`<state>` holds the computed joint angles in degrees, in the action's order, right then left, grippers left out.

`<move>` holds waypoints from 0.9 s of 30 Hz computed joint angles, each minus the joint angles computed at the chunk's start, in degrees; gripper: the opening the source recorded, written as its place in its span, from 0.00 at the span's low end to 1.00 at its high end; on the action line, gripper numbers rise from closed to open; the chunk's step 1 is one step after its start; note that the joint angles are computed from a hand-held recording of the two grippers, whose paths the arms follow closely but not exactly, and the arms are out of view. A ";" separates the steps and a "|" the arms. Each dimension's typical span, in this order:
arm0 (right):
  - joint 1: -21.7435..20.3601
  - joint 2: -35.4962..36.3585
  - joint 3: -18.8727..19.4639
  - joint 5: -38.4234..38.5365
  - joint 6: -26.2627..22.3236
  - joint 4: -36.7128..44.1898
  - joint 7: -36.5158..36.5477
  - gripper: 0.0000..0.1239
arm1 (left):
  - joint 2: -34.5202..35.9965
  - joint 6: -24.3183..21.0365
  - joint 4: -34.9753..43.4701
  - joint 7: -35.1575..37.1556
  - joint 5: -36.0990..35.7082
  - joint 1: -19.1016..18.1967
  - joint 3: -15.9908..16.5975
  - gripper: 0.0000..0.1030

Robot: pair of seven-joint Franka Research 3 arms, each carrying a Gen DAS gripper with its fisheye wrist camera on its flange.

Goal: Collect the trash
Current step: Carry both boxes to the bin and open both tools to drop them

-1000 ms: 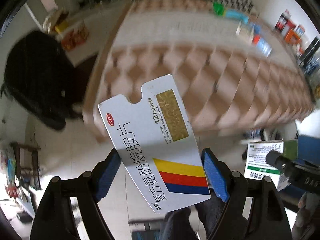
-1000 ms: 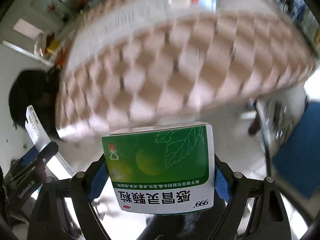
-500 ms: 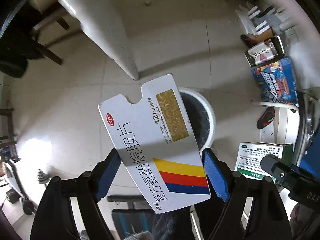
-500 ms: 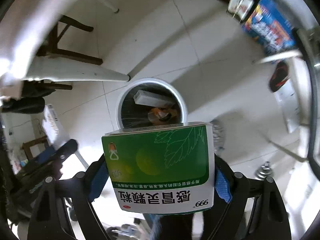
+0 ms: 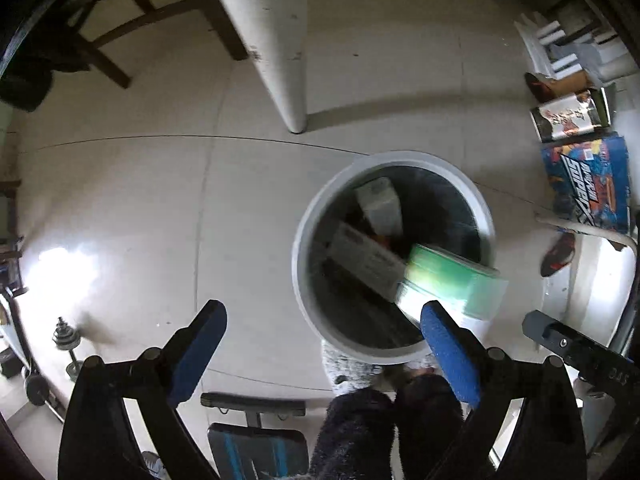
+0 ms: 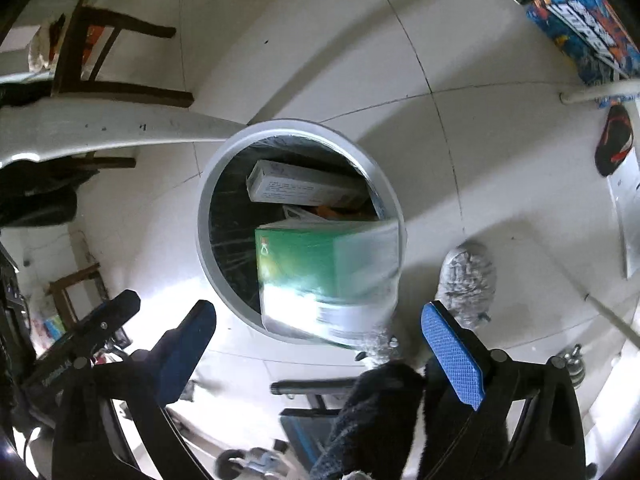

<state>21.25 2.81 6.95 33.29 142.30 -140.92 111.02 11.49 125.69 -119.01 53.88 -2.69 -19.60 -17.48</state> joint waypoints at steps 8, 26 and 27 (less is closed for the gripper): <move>1.36 -1.64 0.24 -20.34 -10.70 4.47 10.14 0.83 | -3.80 -3.83 -0.40 0.24 1.06 -0.76 -0.12 0.96; 0.98 -11.65 1.39 -26.67 -26.50 11.58 12.56 0.83 | -11.90 -13.63 3.69 1.90 -1.10 -2.43 0.02 0.96; 0.95 -12.48 1.51 -26.58 -27.61 12.19 12.56 0.83 | -12.65 -14.65 4.27 1.94 -1.21 -2.47 0.10 0.96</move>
<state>22.20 -9.67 8.45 6.70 114.69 -128.73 123.58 -1.16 111.04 -114.74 55.82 -3.90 -22.06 -17.39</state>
